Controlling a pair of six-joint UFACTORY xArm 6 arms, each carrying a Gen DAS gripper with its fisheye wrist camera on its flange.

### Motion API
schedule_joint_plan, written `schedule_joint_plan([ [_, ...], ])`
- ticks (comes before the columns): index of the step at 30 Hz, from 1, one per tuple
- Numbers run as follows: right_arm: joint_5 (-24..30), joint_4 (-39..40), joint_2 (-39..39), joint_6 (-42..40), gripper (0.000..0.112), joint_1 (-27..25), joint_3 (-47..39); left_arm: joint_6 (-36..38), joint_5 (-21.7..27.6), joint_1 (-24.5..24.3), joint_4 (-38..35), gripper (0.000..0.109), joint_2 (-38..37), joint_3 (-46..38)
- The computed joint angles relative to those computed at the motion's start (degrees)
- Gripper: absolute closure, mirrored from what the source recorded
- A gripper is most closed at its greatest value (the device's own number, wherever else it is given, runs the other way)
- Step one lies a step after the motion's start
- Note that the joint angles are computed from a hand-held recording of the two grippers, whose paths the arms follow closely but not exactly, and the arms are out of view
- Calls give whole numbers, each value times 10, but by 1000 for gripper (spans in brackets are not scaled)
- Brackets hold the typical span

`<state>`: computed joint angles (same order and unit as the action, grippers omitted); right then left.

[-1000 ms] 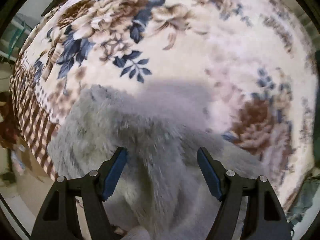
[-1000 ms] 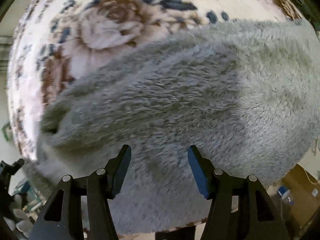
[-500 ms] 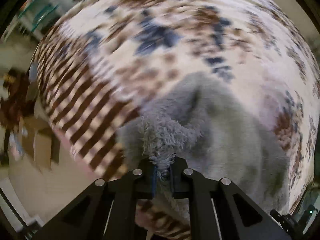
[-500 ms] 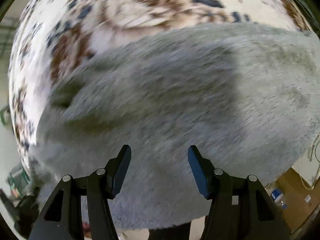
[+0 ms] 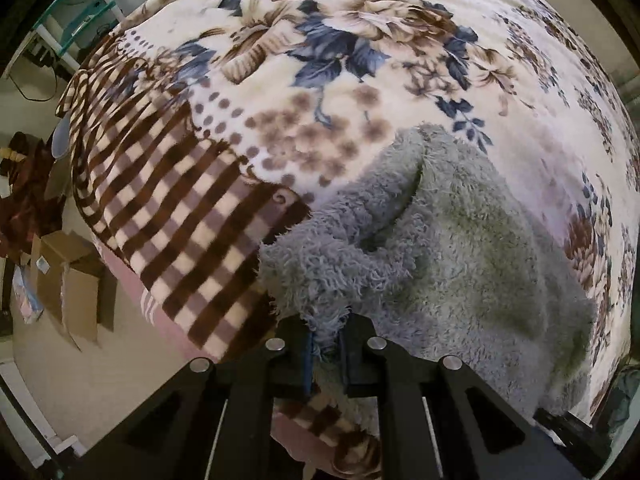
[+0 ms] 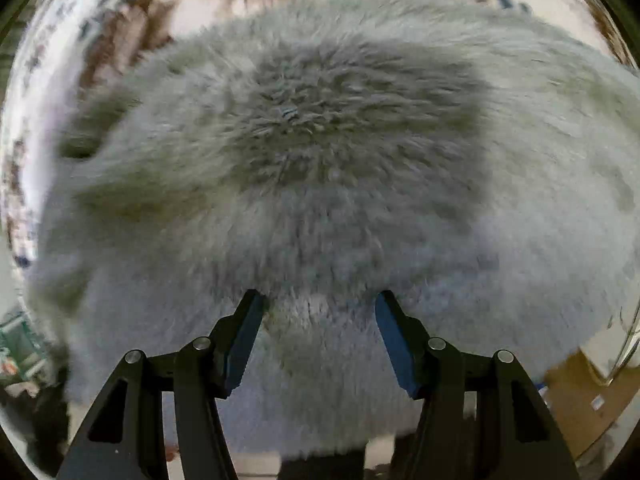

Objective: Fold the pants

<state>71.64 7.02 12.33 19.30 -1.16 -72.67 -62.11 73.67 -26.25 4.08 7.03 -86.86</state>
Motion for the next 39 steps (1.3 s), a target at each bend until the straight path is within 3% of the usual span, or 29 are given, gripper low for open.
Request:
schedule_joint_plan([
  [1, -14, -16, -5, 6, 68, 9, 7, 2, 1, 0, 1, 101, 0, -1],
  [2, -27, -38, -12, 18, 97, 21, 10, 5, 1, 0, 2, 101, 1, -4],
  [3, -36, -61, -22, 30, 110, 32, 13, 9, 2, -1, 5, 101, 2, -7],
  [11, -97, -84, -110, 72, 110, 44, -4, 8, -15, 1, 11, 101, -17, -19],
  [13, -102, -79, -86, 45, 110, 33, -30, 10, -14, 1, 20, 101, -9, -30],
  [16, -68, -54, -33, 17, 110, 22, -69, 14, -15, 5, 19, 101, 1, -21],
  [20, -12, 51, 12, -42, 104, -18, -76, 31, -16, 9, -1, 97, 3, 10],
  [22, -27, 87, -28, -53, 78, -40, -34, 36, -35, 15, -29, 97, -13, 37],
  [23, -39, 102, -58, -58, 58, -53, -5, 38, -45, 17, -41, 96, -25, 50],
  [24, -43, 111, -86, -59, 53, -67, 20, 39, -49, 17, -46, 96, -31, 55],
  [27, -26, 102, -138, -44, 51, -109, 67, 40, -27, 10, -49, 82, -37, 45],
  [29, -15, 89, -148, -46, 51, -129, 74, 40, -6, 1, -38, 56, -33, 25],
  [31, -20, 75, -140, -74, 51, -133, 63, 34, 34, -15, -10, 43, -15, -24],
  [35, -10, 59, -41, -186, 51, -96, -60, 23, 120, -62, 72, 38, 60, -166],
  [39, 20, 73, 95, -348, 46, -38, -226, 54, 166, -87, 124, 34, 169, -314],
])
